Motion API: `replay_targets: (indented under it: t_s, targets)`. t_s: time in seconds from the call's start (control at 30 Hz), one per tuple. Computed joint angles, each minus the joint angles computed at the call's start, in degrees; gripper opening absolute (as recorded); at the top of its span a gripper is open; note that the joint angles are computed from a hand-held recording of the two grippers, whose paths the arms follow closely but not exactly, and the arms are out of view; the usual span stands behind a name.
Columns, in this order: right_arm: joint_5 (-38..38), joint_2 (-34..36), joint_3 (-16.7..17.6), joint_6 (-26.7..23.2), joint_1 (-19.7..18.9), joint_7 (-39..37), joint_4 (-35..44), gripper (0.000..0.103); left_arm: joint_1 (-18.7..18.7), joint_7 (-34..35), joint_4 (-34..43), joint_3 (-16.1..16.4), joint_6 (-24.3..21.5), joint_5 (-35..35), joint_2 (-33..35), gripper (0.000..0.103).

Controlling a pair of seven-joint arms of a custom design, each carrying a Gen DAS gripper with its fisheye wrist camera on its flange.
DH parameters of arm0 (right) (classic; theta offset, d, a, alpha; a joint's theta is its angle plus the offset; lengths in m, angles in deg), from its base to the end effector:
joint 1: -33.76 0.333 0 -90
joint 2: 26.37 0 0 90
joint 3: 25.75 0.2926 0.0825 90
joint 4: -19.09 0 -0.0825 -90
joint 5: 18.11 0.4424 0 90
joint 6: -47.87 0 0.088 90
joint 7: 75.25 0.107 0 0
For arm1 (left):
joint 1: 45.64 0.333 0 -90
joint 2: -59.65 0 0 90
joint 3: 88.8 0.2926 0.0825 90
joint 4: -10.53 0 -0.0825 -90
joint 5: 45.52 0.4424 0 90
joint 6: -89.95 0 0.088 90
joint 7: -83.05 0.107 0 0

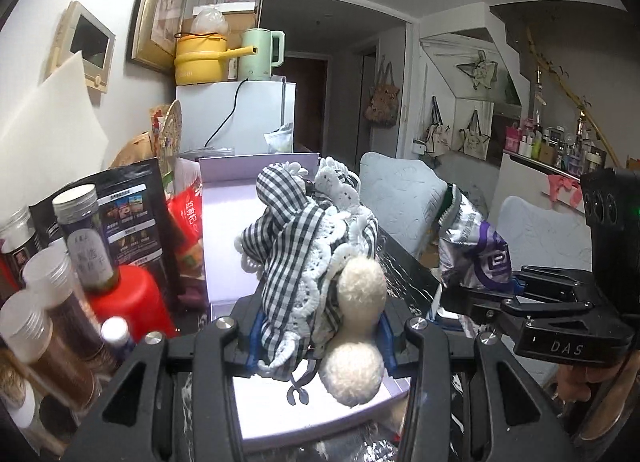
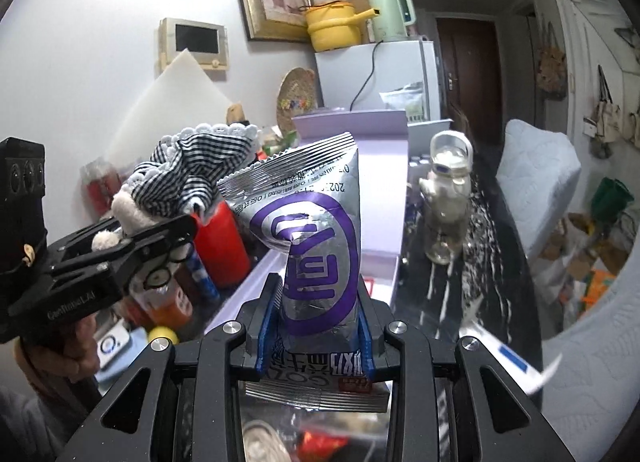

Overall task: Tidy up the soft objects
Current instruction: 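Lift the gingham cloth and silver-purple bag toward the lavender box, then lower both tools into the box and open them to release the cloth and bag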

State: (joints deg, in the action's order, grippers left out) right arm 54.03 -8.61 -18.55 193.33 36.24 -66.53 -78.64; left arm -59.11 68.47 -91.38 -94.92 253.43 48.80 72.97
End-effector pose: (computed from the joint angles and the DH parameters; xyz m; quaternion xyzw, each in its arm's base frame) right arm 0.7213 0.1040 0.4156 -0.7739 0.3814 -0.1274 0.4892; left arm 0.6399 -0.2802 0.4289 -0.6023 0.5786 -0.4102 0.3664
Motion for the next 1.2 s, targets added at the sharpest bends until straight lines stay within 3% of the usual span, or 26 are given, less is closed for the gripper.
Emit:
replay_targets:
  t_s: [0.13,0.57,0.8,0.97,1.03,1.2]
  targets:
    - [-1.31,4.27,0.51,-2.64,-0.06,3.5,5.62,0.033,0.08,2.27,3.54,0.65,-0.03,-2.62,3.55,0.043]
    - [-15.73,19.13,3.64,-2.07,0.82,16.65,23.96,0.033,-2.73,13.96,13.44,6.2,-3.83,-14.99,13.25,0.043]
    - [-25.86,26.06,3.67,-1.99,2.21,25.8,32.12,0.033,-2.96,23.14,16.55,7.46,-6.65,-25.49,17.07,0.043]
    - [-32.2,29.33,3.1,-1.74,3.15,30.66,35.26,0.033,-1.69,31.09,19.56,6.6,-7.98,-36.4,20.65,0.044]
    - [-35.67,31.49,1.78,-2.41,4.21,34.07,37.88,0.034,-2.06,33.86,21.09,6.87,-9.4,-39.54,22.18,0.044]
    - [-40.03,37.32,2.26,-7.5,4.27,38.81,45.88,0.034,-1.77,41.42,24.19,6.42,-10.71,-47.56,25.52,0.044]
